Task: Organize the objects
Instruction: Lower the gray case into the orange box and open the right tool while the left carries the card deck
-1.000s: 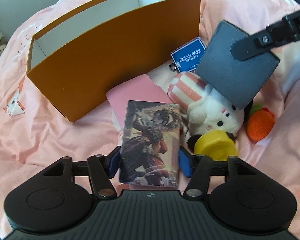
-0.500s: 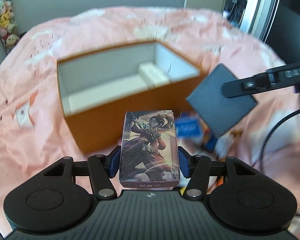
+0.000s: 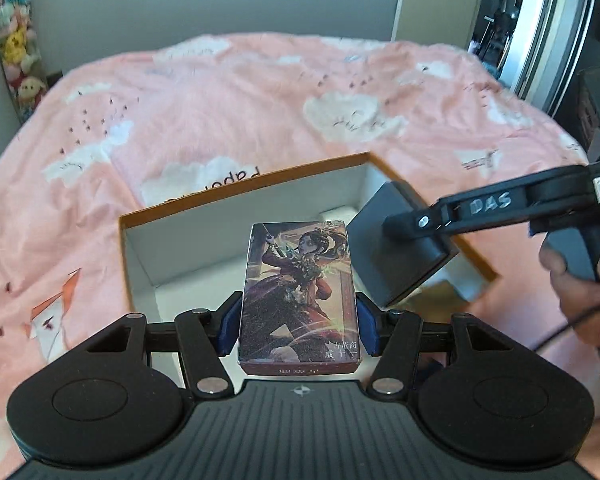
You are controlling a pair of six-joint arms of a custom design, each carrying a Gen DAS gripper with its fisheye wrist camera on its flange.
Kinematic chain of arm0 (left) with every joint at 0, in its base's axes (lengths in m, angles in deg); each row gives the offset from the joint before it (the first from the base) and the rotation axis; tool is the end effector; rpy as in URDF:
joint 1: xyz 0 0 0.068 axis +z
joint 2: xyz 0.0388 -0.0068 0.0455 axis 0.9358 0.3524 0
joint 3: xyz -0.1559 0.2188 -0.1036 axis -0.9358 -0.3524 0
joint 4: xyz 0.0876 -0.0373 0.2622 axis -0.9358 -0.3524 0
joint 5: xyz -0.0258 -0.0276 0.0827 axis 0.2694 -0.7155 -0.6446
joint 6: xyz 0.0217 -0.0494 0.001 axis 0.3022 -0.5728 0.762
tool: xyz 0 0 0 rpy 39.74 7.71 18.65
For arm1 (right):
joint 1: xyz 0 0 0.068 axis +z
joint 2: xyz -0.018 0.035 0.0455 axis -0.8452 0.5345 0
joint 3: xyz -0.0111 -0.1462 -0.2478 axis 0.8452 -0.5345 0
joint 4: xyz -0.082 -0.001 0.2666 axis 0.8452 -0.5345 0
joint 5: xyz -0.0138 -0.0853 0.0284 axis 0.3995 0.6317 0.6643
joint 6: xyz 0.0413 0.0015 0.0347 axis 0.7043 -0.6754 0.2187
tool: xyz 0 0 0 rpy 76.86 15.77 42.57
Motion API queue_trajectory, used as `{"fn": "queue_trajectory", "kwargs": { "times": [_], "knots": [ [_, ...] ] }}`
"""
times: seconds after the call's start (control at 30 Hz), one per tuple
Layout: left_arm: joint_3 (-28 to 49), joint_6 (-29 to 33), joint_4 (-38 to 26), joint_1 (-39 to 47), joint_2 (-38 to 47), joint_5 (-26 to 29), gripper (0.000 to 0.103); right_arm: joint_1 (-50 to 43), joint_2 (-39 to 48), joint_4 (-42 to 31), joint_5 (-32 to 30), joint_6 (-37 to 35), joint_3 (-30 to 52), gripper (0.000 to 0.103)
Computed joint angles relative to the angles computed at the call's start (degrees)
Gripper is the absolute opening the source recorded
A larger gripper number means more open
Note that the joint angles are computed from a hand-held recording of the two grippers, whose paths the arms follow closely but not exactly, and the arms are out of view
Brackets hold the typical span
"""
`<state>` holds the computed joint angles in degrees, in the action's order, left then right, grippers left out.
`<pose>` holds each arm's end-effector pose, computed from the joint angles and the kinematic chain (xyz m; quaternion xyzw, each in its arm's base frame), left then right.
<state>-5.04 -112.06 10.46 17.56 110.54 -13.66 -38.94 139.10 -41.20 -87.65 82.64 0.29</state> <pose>0.1843 -0.2160 0.1319 0.1435 0.9325 -0.0741 0.3231 0.2214 0.0847 0.1333 -0.0064 0.9282 0.2385 0.2856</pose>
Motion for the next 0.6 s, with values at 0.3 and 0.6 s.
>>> {"fn": "queue_trajectory", "kwargs": {
  "times": [0.3,0.6],
  "knots": [
    [8.73,1.18,-2.04,9.44,15.28,4.61,0.065,1.38,28.91,5.12,-0.07,2.33,15.91,0.035],
    [12.93,-0.30,-4.56,11.37,20.62,6.13,0.065,-0.18,36.65,3.02,-4.79,1.62,22.54,0.038]
  ]
}}
